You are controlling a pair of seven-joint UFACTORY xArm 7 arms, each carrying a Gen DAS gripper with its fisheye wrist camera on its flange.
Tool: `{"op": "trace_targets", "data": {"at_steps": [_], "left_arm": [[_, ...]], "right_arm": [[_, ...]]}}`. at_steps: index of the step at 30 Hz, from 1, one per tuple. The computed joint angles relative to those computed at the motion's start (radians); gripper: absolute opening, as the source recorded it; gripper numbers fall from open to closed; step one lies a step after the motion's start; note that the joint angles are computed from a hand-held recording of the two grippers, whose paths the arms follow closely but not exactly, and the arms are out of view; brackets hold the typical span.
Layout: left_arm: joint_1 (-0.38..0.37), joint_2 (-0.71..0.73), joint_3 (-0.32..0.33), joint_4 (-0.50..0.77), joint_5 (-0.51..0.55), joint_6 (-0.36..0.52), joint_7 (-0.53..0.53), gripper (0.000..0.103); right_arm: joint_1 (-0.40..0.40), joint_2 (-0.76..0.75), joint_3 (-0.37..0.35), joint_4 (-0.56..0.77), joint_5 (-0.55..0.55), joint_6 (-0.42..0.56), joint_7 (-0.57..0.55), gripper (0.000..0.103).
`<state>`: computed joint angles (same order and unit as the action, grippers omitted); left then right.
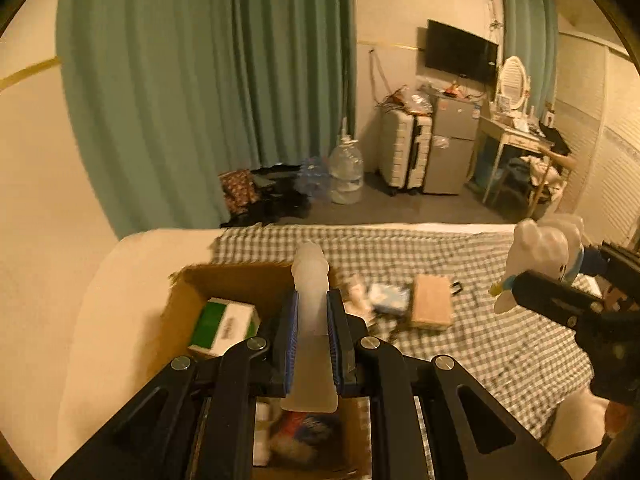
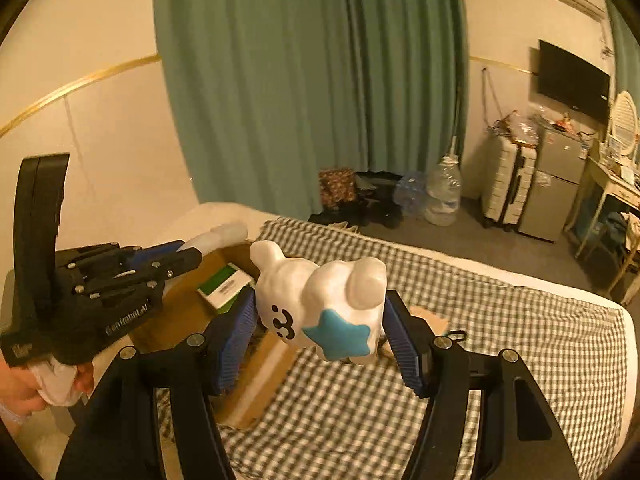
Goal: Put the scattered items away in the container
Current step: 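Carry the foam stick and plush toy over the cardboard box with both grippers, then open both grippers to drop the stick and plush toy into the box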
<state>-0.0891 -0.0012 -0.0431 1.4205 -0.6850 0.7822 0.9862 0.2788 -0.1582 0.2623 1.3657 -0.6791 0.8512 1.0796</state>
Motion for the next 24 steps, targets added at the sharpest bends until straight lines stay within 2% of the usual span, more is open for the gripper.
{"op": "trace_targets", "data": {"at_steps": [6, 11, 17, 19, 20, 21, 22, 23, 24], "left_arm": [[0.064, 0.115, 0.012, 0.061, -0.023, 0.037, 0.014, 0.014], [0.116, 0.216, -0.007, 0.109, -0.003, 0.050, 0.014, 0.014], [0.154, 0.287, -0.042, 0.127, 0.032, 0.043, 0.040, 0.014], [0.162, 0.297, -0.051, 0.129, 0.034, 0.045, 0.045, 0.018], [0.163, 0.298, -0.055, 0.125, 0.037, 0.043, 0.048, 0.023], [0.161, 0.301, -0.055, 0.125, 0.051, 0.041, 0.048, 0.034], [0.158, 0.302, -0.055, 0.121, 0.073, 0.038, 0.056, 0.044], [0.150, 0.289, -0.055, 0.100, 0.091, 0.011, 0.056, 0.070], [0.141, 0.270, -0.054, 0.064, 0.105, -0.044, 0.062, 0.086]], "right_arm": [[0.051, 0.179, -0.029, 0.139, 0.027, -0.046, -0.014, 0.063], [0.086, 0.334, -0.094, 0.239, 0.138, -0.096, -0.058, 0.063], [0.150, 0.534, -0.169, 0.447, 0.193, -0.015, -0.109, 0.063], [0.155, 0.597, -0.190, 0.522, 0.231, -0.002, -0.138, 0.063], [0.156, 0.625, -0.201, 0.553, 0.249, -0.001, -0.150, 0.063], [0.165, 0.647, -0.215, 0.581, 0.258, -0.002, -0.147, 0.063], [0.171, 0.659, -0.232, 0.590, 0.263, -0.018, -0.137, 0.068], [0.182, 0.670, -0.249, 0.607, 0.261, -0.011, -0.125, 0.074], [0.199, 0.689, -0.275, 0.642, 0.245, 0.024, -0.100, 0.090]]}}
